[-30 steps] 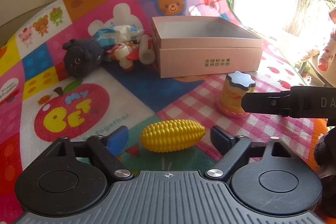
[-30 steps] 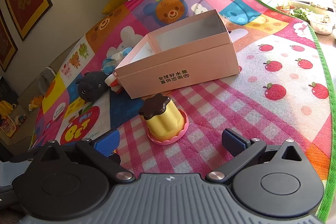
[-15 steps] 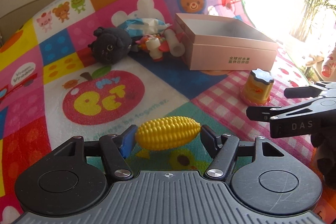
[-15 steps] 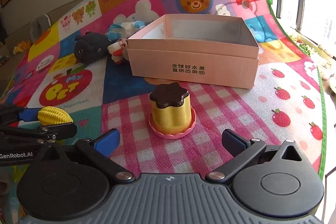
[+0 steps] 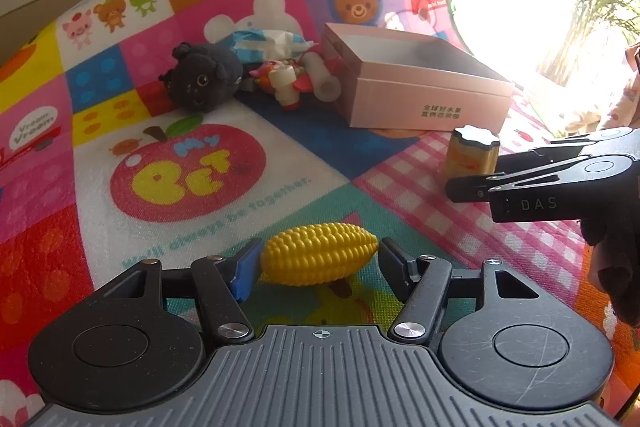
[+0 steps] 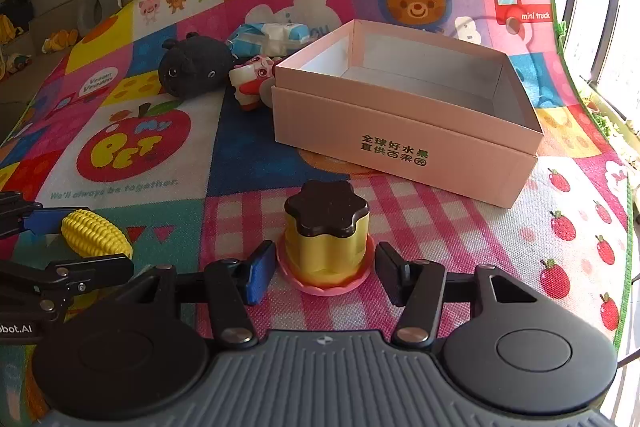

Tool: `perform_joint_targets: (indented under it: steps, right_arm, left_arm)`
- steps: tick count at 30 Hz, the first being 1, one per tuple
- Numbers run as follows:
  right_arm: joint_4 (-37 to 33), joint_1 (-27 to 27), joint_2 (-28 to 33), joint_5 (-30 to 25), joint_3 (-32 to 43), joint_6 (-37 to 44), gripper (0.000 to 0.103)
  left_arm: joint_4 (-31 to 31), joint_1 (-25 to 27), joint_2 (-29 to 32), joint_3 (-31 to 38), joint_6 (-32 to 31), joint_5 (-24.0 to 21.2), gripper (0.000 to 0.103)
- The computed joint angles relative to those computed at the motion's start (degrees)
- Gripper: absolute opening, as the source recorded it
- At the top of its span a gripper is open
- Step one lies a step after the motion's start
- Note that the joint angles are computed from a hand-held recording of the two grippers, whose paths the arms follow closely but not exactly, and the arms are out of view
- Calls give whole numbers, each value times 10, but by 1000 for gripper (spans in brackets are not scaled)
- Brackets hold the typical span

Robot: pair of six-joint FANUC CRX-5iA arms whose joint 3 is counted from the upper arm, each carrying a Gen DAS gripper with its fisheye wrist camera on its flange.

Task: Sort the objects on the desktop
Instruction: 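Lift the corn with the left tool while the right tool grasps the yellow pudding toy, then carry corn and pudding into the pink box and open both tools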

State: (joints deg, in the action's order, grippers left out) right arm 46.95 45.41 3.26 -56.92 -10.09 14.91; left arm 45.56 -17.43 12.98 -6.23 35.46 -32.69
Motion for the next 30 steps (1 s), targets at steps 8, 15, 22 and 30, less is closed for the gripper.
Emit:
perform_joint_targets:
  steps: [8,15,22,30]
  right_arm:
    - [8,37,-75,-13,-35,22,44]
    - [69,28,-119,-27,-49,-5,21]
    - [67,28,-124,-43,-90,-24,76]
    - [50,41,-89,-35,-99,-36,77]
  left_arm:
    - [49,-20,-2,10,-90,1,67]
    - [144,-60,34,60,-188,37,67]
    - [89,-40,45,62,-130,-27,67]
    - [32,-26,42,45,-74,-63,67]
